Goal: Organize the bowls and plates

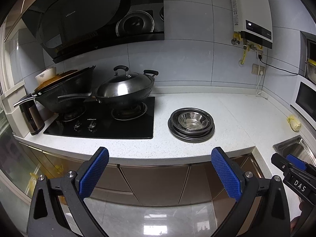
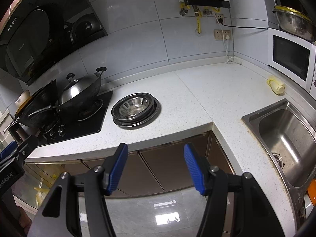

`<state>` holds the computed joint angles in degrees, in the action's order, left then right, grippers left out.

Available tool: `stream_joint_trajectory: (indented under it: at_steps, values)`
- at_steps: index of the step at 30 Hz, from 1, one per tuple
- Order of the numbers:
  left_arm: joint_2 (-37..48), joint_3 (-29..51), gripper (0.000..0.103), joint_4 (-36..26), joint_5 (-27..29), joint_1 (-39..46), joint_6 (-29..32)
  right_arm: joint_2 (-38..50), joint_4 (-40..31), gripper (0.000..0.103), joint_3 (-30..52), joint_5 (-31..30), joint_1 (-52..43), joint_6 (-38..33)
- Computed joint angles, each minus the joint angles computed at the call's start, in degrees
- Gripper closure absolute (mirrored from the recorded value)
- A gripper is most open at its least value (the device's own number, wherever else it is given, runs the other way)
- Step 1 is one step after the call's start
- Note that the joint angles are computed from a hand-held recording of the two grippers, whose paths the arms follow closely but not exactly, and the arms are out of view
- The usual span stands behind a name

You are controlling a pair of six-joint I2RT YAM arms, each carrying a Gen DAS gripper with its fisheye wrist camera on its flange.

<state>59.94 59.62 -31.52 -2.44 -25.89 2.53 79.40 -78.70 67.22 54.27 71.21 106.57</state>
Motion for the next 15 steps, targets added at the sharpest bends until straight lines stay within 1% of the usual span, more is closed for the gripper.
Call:
stream_joint_trajectory:
  at_steps: [15]
  values:
    - [0.11,-0.72,0.001,0.54,2.19,2.03,-0.12,0.69,-0.69,0.045,0.09,-0.18,0.13,1.37]
